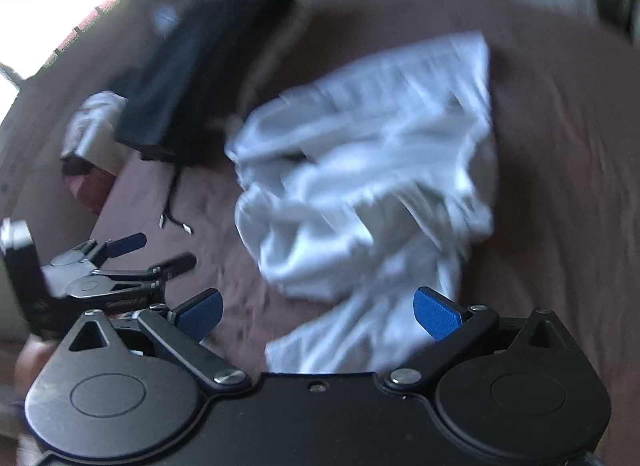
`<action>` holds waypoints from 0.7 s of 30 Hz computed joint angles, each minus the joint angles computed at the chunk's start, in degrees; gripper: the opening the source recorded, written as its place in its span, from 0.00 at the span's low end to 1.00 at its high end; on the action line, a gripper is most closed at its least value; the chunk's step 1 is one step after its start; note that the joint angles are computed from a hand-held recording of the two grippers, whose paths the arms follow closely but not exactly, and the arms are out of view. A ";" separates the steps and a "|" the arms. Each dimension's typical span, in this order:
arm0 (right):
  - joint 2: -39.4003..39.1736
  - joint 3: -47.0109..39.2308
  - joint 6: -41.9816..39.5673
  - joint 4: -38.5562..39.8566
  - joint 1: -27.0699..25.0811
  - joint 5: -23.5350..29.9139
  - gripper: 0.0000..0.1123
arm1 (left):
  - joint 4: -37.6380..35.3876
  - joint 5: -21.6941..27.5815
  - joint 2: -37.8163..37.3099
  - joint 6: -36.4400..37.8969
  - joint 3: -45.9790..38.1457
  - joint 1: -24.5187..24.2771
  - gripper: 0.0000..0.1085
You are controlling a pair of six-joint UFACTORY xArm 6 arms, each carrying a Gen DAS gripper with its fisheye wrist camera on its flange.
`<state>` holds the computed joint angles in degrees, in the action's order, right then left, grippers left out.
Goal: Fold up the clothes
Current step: 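Grasp the white shirt with the left gripper while the right gripper grasps another edge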
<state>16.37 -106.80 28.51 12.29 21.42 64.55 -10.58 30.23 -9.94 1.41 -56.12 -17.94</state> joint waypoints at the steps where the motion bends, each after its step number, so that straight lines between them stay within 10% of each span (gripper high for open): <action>1: 1.65 -3.55 0.27 1.47 -1.14 2.92 0.92 | -2.26 -0.21 1.25 0.94 -0.29 0.08 0.95; 8: 9.68 -6.01 -4.66 4.96 -7.21 1.76 0.92 | -17.59 -5.56 7.89 12.22 -0.49 -3.77 0.95; 18: 14.40 3.30 -13.55 9.67 -12.13 -18.77 0.92 | -10.77 -3.68 27.97 5.07 -18.98 -5.78 0.93; 21: 20.49 -2.40 -20.39 10.97 -11.67 -17.27 0.92 | -9.20 -5.09 29.68 5.72 -21.46 -7.64 0.39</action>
<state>36.86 -109.21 8.11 23.26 9.75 47.28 -19.78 25.14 19.73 7.13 -77.58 -25.58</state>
